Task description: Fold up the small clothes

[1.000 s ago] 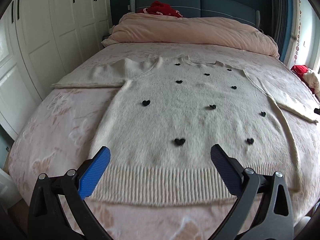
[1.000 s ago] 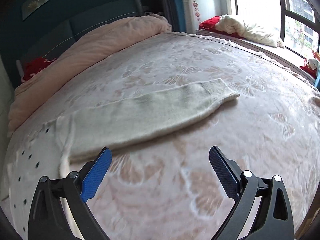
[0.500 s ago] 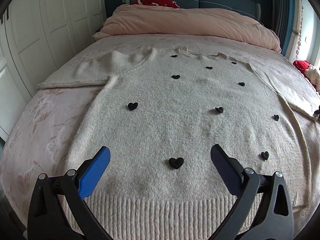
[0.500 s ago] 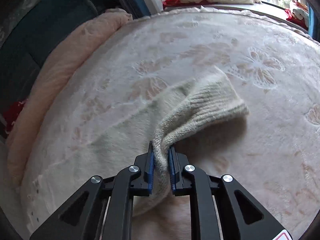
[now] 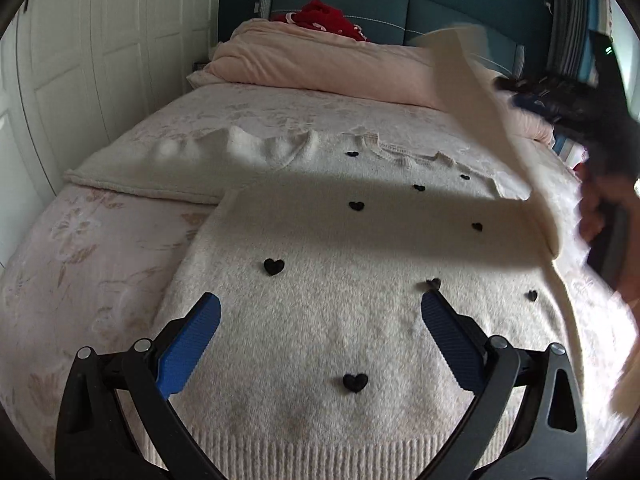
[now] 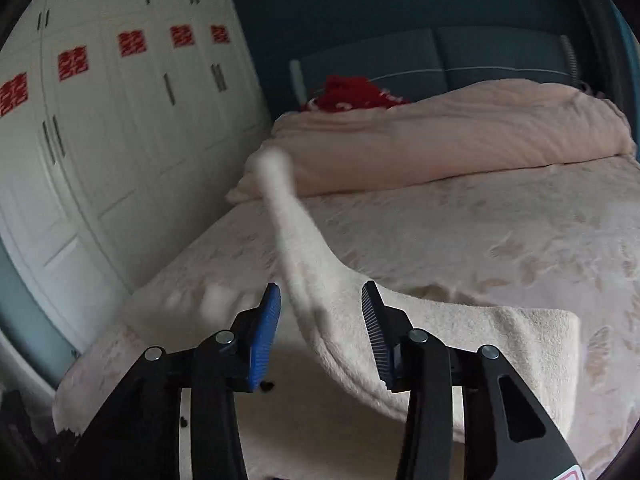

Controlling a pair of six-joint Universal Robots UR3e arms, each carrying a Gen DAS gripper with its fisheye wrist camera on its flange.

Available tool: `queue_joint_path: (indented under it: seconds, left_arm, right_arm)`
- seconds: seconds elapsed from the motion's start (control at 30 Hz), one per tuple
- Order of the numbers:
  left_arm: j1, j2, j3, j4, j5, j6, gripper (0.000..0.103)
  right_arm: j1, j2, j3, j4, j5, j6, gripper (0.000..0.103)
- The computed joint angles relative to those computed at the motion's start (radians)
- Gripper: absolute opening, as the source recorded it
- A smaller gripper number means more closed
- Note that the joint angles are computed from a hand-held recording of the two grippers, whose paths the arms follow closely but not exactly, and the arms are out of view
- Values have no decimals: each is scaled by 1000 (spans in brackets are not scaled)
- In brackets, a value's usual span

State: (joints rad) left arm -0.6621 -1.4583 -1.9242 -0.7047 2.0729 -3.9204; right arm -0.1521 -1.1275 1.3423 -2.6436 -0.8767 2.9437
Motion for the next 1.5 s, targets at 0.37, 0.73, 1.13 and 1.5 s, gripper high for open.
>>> queue_joint_path:
  seconds: [0.37, 0.73, 1.13, 1.5]
  left_arm:
    - [491, -260, 132, 295, -598, 125, 98]
    - [517, -643, 519, 192, -616, 6, 11]
    - [498, -550, 247, 393, -551, 40, 8]
    - [530, -476, 199, 381, -607, 49, 11]
  right_arm:
    - [-360, -215, 533, 68, 89, -9, 50]
    - [-395, 69, 466, -198, 179, 296, 38]
    - [-423, 69, 446, -170, 115, 208, 6]
    - [-363, -195, 543, -46, -156, 79, 33]
